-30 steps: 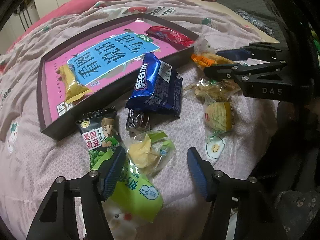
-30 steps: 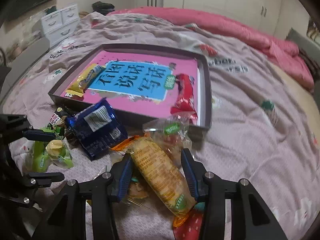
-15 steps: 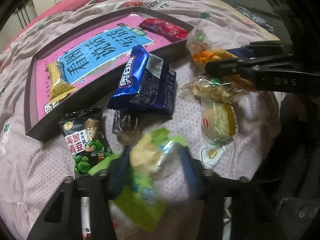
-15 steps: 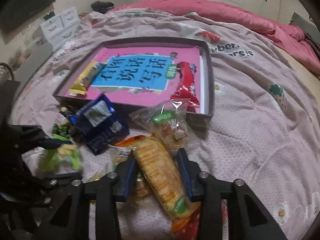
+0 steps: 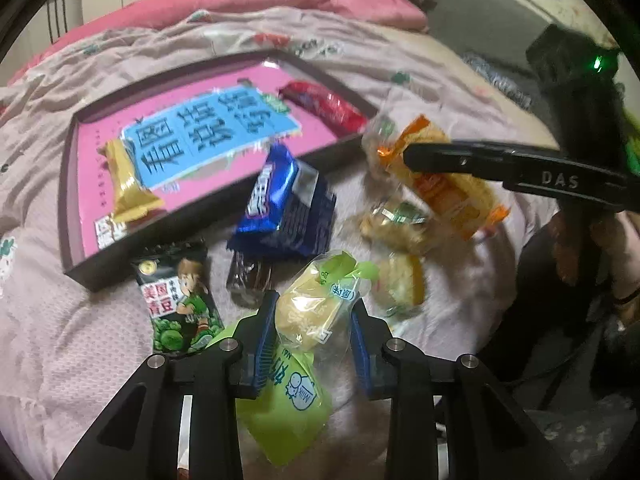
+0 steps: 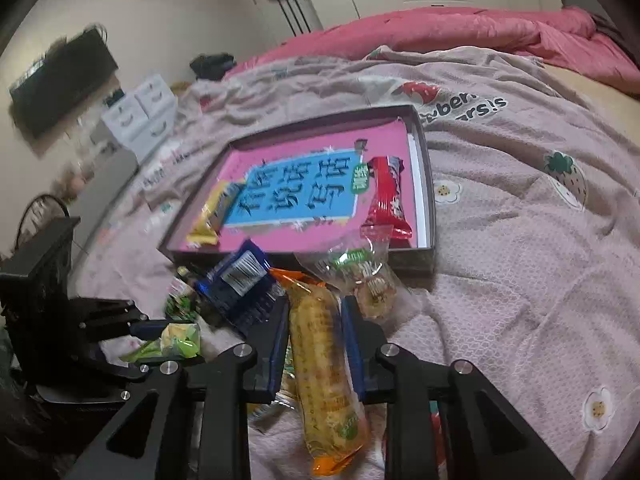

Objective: Organize snacks
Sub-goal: 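Grasp the pale bread pack with the left tool while the right tool lifts the biscuit pack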

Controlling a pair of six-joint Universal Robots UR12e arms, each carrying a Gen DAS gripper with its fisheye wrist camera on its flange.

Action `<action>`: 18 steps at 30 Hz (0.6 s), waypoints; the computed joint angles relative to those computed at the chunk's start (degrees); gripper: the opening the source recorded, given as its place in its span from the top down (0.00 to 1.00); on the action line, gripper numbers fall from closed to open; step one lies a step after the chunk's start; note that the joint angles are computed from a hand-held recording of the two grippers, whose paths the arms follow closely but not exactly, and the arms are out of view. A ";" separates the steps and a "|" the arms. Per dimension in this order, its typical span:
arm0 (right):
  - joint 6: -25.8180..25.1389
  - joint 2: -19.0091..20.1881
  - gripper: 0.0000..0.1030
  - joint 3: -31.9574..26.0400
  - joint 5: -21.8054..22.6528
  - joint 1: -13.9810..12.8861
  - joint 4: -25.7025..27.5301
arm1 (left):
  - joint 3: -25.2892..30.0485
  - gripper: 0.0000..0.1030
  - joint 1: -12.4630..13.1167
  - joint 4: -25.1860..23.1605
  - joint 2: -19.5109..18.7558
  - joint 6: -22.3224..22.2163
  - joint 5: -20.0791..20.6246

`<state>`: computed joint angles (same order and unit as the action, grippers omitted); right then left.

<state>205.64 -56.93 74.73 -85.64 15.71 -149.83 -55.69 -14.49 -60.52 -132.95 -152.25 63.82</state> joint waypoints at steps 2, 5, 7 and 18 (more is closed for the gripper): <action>0.44 -0.04 0.75 0.07 -0.58 0.01 -0.33 | -0.32 0.67 0.23 1.03 0.27 -0.78 -1.06; 0.15 0.02 0.75 -0.25 -1.34 0.14 0.68 | -0.61 0.67 0.52 2.20 0.54 -1.71 -2.32; -0.78 0.37 0.75 -1.40 -3.05 0.54 4.82 | -0.84 0.67 0.66 2.46 0.72 -2.12 -2.67; -3.58 0.99 0.68 -3.98 -9.33 2.17 15.49 | -0.60 0.66 0.81 1.77 0.62 -2.13 -3.16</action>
